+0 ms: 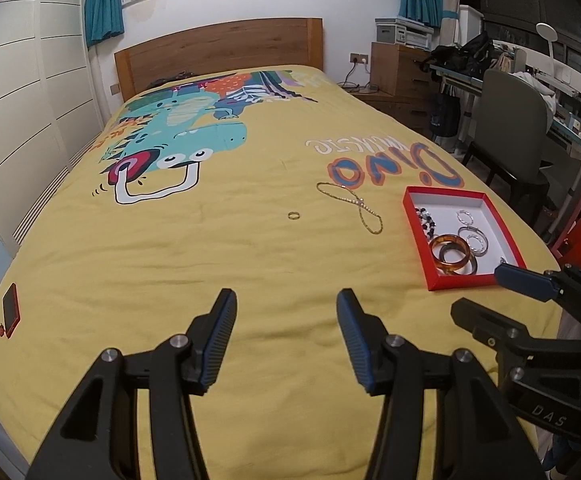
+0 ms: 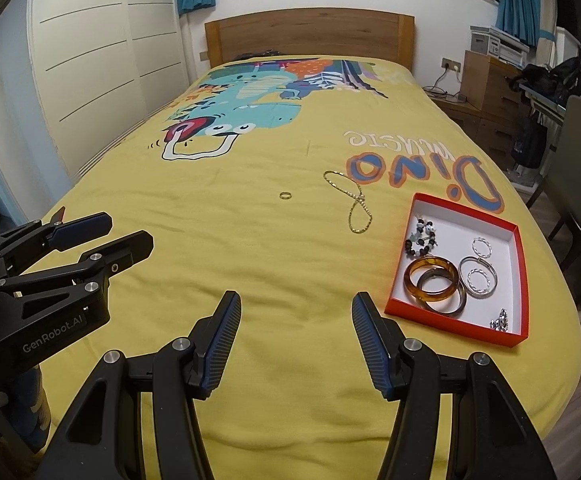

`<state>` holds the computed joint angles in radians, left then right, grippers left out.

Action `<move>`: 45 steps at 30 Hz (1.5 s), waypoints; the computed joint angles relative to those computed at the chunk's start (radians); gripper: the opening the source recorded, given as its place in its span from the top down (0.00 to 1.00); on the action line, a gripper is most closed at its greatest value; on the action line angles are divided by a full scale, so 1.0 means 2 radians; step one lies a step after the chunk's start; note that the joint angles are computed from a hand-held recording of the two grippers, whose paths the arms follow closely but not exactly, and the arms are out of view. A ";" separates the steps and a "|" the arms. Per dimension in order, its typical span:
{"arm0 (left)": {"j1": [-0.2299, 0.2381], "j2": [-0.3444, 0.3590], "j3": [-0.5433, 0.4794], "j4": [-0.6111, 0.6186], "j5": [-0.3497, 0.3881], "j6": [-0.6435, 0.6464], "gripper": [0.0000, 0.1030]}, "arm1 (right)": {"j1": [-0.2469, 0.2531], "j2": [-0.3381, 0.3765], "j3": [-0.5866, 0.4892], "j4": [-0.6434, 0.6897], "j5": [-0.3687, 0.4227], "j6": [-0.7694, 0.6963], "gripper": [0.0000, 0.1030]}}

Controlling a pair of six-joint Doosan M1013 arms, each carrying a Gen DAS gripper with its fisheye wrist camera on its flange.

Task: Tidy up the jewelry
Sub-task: 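Open both tools to release the items and withdraw from the box, then grasp the small silver ring with the left tool while the right tool grasps the chain necklace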

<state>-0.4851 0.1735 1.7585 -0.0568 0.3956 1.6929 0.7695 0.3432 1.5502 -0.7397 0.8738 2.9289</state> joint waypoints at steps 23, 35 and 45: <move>0.038 0.049 -0.027 -0.027 0.047 -0.004 0.51 | -0.021 0.019 -0.009 0.043 -0.024 -0.029 0.44; 0.035 0.139 -0.124 -0.087 0.091 0.054 0.51 | -0.094 0.054 -0.032 0.111 -0.086 -0.099 0.45; 0.025 0.230 -0.246 -0.139 0.140 0.102 0.51 | -0.157 0.116 -0.099 0.198 -0.059 -0.181 0.54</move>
<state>-0.4347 0.6343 1.2665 -0.3354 0.6760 1.8961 0.4549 0.5750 1.3528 -0.3442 0.7556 2.5677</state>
